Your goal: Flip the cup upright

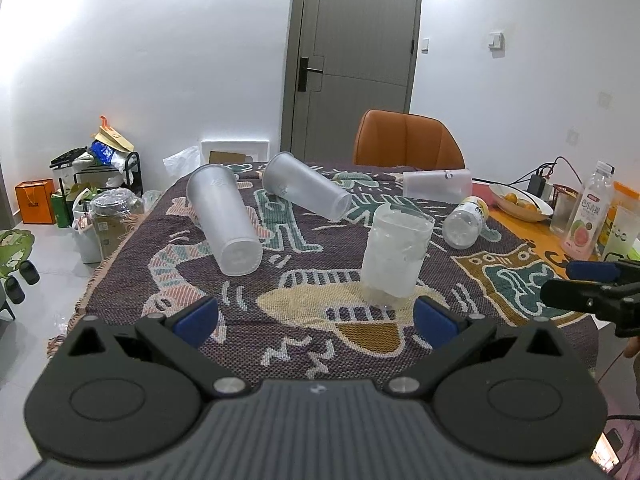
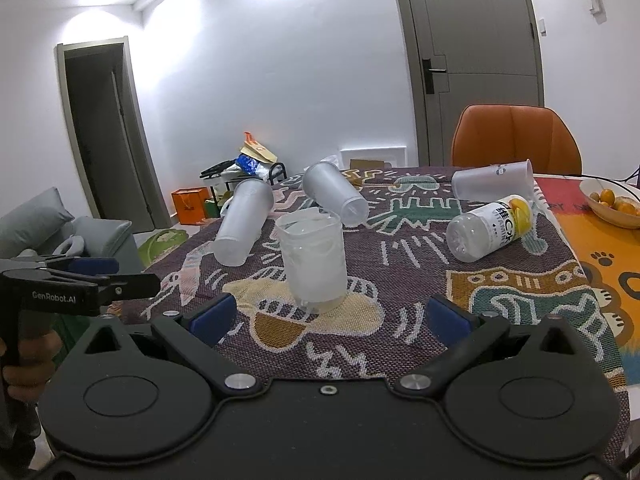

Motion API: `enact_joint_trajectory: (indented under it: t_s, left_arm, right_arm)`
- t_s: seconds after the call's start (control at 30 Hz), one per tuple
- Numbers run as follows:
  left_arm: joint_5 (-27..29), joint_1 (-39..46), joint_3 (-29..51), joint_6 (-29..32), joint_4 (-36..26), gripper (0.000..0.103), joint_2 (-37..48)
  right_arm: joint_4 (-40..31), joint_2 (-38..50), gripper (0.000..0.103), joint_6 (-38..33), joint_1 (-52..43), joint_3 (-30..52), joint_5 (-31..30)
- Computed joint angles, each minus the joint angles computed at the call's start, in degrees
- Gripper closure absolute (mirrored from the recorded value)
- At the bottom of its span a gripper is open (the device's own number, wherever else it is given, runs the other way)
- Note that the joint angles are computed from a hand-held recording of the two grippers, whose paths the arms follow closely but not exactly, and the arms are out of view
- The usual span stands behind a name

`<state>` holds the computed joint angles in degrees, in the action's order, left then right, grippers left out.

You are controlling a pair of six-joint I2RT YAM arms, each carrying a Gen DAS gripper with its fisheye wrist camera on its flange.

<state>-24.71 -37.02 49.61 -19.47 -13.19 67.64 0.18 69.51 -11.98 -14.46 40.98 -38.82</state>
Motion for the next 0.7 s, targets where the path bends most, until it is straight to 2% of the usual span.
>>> enact_joint_trajectory:
  t_s: [0.7]
  left_arm:
    - [0.03, -0.02, 0.65, -0.24, -0.78, 0.0, 0.02]
  right_arm:
    - [0.13, 0.01, 0.0, -0.25, -0.14, 0.01, -0.11]
